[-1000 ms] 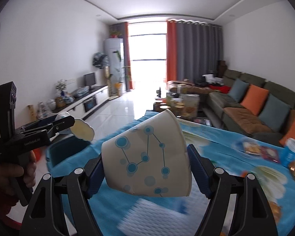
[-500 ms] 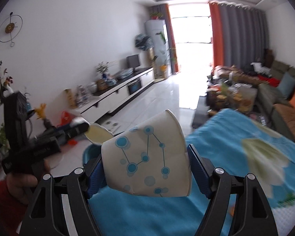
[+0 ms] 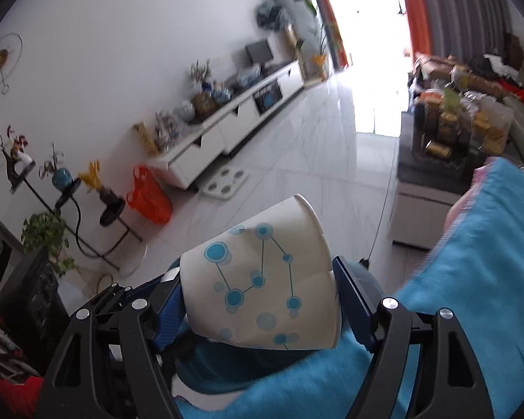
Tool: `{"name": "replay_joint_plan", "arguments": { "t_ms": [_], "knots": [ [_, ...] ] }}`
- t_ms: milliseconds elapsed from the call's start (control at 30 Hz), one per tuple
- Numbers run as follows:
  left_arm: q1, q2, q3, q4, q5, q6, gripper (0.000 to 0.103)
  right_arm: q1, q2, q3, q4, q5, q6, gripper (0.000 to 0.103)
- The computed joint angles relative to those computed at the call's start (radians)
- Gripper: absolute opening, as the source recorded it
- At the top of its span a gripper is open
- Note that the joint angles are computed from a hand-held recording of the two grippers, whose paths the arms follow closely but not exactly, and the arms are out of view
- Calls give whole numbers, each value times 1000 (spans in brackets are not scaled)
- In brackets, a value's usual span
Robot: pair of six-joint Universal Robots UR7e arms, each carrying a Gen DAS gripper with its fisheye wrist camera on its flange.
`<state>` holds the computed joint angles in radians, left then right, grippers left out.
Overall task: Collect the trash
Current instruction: 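Carry the paper cup with the left gripper over the teal bin and release it, then return both tools from the bin to the table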
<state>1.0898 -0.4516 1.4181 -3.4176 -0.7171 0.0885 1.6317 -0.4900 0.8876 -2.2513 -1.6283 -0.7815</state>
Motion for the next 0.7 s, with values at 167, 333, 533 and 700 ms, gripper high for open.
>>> {"name": "replay_joint_plan", "arguments": {
  "t_ms": [167, 333, 533, 700],
  "knots": [
    [7, 52, -75, -6, 35, 72, 87, 15, 61, -83, 92, -46, 32, 77],
    [10, 64, -95, -22, 47, 89, 90, 11, 69, -88, 91, -42, 55, 84],
    [1, 42, -48, -78, 61, 83, 93, -8, 10, -28, 45, 6, 57, 85],
    [-43, 12, 25, -205, 76, 107, 97, -27, -123, 166, -117, 67, 17, 89]
  ]
}}
